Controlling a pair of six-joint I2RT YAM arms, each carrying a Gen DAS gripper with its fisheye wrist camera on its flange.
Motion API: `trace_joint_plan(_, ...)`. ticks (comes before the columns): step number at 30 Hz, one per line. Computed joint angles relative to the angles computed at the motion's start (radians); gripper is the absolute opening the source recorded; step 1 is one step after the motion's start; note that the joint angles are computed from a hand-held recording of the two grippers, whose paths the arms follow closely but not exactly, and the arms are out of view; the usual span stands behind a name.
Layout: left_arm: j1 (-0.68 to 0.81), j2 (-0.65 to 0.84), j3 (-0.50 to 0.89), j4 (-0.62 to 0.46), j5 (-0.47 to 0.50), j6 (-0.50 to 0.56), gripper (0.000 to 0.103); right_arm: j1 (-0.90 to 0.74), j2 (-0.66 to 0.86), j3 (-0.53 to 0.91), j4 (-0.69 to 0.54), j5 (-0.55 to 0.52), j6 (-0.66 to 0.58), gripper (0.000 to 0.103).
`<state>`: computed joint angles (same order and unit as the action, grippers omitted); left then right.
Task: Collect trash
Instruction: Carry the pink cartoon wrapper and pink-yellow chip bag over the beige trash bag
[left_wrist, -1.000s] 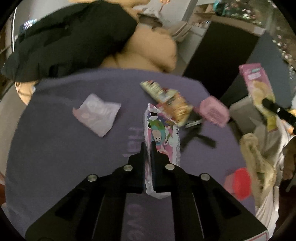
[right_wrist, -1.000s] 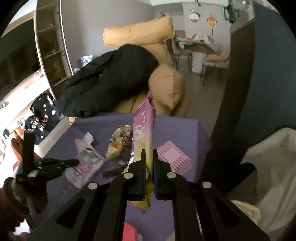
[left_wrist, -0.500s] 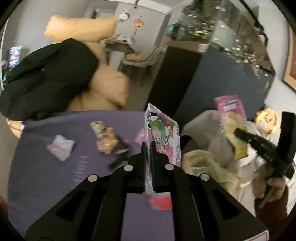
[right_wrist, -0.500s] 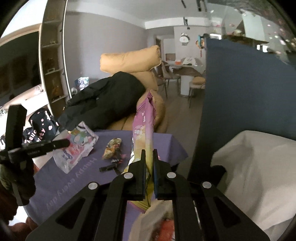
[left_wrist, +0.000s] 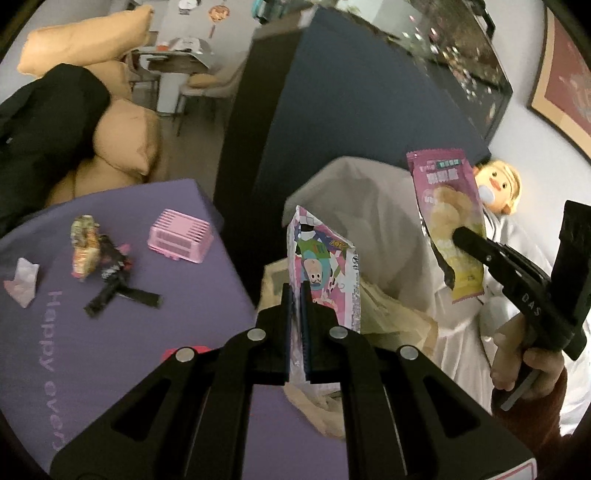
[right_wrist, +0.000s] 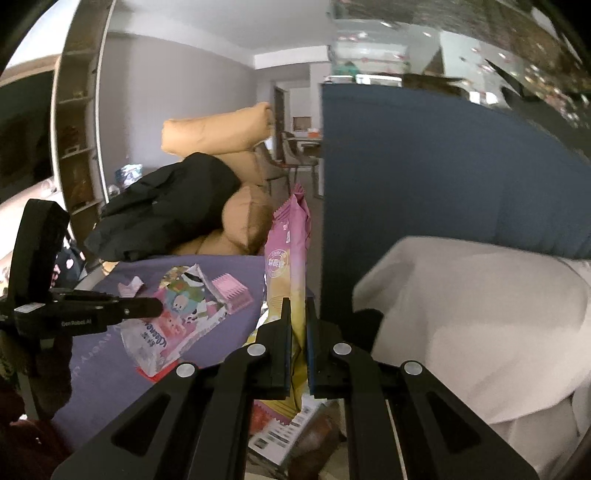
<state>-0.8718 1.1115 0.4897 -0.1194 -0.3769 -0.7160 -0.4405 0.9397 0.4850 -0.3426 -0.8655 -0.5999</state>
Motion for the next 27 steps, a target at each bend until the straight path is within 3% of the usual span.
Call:
trace_joint_plan(6,-0.015,0.142,0.035,0.068,0.044,0.000,0.004,-0.075,0.126,0.009,0.032,-0.031,-0.044,0.008)
trace_joint_plan(16,0.005,0.380,0.082,0.184,0.172,0.023,0.004,-0.098,0.163,-0.001,0.066,-0.030,-0.050,0.008)
trace_joint_plan(27,-0.026,0.704,0.294,0.239,0.243,0.060,0.004,-0.116,0.256,-0.014,0.196,0.027,-0.017,0.008)
